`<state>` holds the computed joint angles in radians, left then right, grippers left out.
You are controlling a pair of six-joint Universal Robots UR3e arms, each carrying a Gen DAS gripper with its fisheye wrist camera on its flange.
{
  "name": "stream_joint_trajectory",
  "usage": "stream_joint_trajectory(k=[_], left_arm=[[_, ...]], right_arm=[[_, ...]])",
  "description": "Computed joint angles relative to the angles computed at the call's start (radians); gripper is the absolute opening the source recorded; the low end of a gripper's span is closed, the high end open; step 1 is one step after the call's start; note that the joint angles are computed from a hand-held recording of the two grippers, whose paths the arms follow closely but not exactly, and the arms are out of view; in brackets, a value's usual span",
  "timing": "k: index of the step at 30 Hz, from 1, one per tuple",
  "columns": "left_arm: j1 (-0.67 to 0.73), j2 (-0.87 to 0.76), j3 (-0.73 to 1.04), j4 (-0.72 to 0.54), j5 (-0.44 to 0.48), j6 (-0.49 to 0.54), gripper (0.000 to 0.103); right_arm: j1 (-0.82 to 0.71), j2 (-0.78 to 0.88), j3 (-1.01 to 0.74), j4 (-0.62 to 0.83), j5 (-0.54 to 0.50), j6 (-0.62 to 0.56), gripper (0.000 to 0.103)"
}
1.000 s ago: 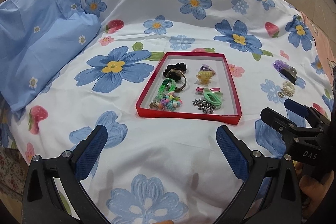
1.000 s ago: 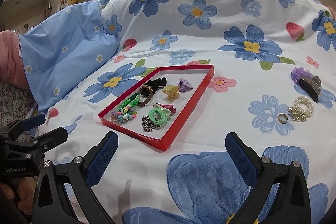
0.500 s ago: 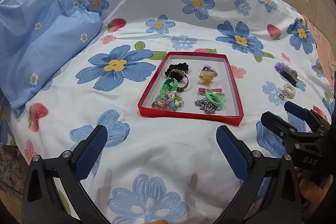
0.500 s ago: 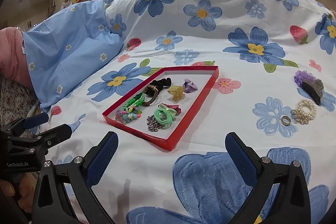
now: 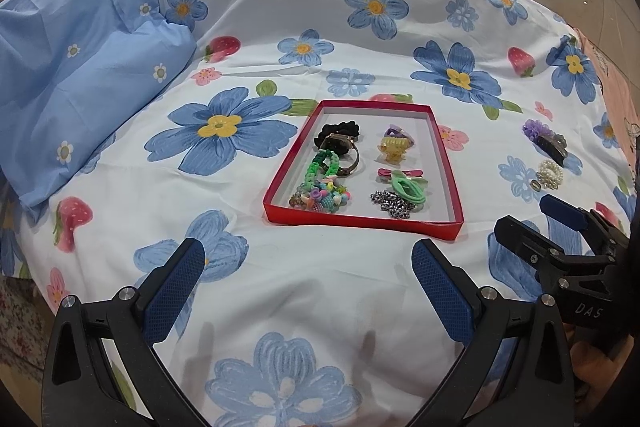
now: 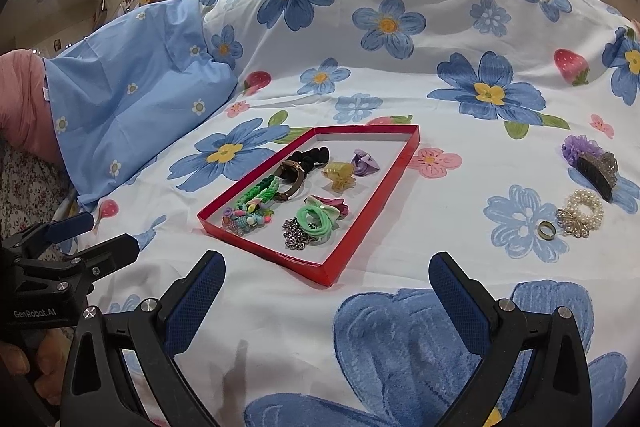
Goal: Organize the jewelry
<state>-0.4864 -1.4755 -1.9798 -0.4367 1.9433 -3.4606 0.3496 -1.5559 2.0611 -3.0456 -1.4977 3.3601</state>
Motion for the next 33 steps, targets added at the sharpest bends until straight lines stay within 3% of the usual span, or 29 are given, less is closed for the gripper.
stream_joint_trajectory(k=[33], left_arm=[[-0.013, -0.014, 0.029, -0.010, 0.004, 0.011, 0.103]], right_arm=[[-0.001, -0.008, -0.011, 0.001, 0.013, -0.018, 0.103]])
